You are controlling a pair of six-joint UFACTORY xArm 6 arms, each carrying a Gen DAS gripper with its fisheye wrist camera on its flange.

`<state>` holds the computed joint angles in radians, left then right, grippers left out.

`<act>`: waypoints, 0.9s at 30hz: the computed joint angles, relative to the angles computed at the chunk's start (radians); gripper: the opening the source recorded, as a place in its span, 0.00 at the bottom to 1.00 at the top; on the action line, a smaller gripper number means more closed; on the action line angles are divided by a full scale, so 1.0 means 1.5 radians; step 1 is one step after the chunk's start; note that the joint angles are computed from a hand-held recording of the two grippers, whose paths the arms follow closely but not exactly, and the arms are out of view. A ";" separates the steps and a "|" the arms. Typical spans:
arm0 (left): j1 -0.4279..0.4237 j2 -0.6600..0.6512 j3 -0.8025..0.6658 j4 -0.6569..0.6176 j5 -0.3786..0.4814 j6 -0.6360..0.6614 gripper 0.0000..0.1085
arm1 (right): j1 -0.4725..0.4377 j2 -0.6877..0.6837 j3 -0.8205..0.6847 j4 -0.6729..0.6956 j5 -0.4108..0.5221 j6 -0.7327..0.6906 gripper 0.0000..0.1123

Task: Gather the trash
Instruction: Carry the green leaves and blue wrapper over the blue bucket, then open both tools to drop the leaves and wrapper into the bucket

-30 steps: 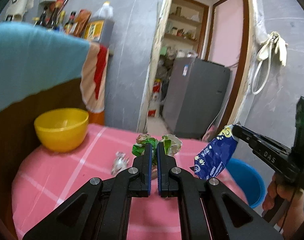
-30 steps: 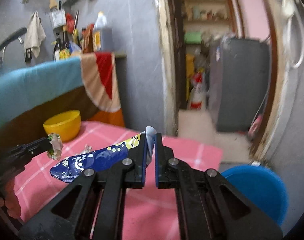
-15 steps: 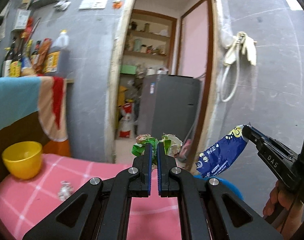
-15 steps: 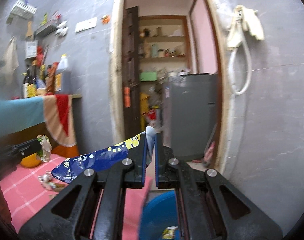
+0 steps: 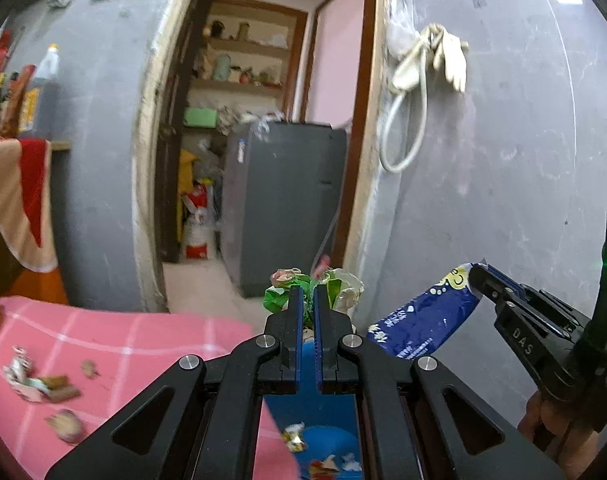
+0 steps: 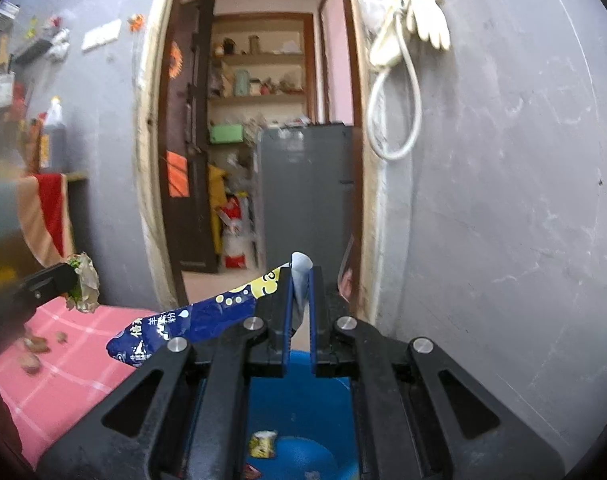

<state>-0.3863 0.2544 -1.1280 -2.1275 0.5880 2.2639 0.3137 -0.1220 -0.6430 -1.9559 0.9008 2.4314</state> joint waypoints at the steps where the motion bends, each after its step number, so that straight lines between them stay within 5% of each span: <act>1: -0.008 0.008 -0.009 0.013 -0.012 -0.014 0.03 | -0.012 0.003 0.000 0.003 -0.012 -0.002 0.06; 7: -0.047 0.072 -0.071 0.111 -0.078 -0.135 0.03 | -0.063 0.033 -0.013 0.006 -0.083 -0.013 0.06; 19: -0.056 0.139 -0.125 0.304 -0.106 -0.367 0.06 | -0.118 0.104 -0.069 -0.036 -0.190 -0.009 0.07; 24: -0.046 0.146 -0.131 0.340 -0.098 -0.423 0.20 | -0.121 0.111 -0.075 -0.046 -0.200 -0.006 0.11; 27: -0.036 0.140 -0.127 0.335 -0.088 -0.429 0.25 | -0.120 0.109 -0.073 -0.050 -0.199 -0.002 0.23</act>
<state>-0.4400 0.4639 -1.3185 -1.6256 0.4566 1.6200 0.1343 0.0416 -0.7526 -2.0304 0.6024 2.4280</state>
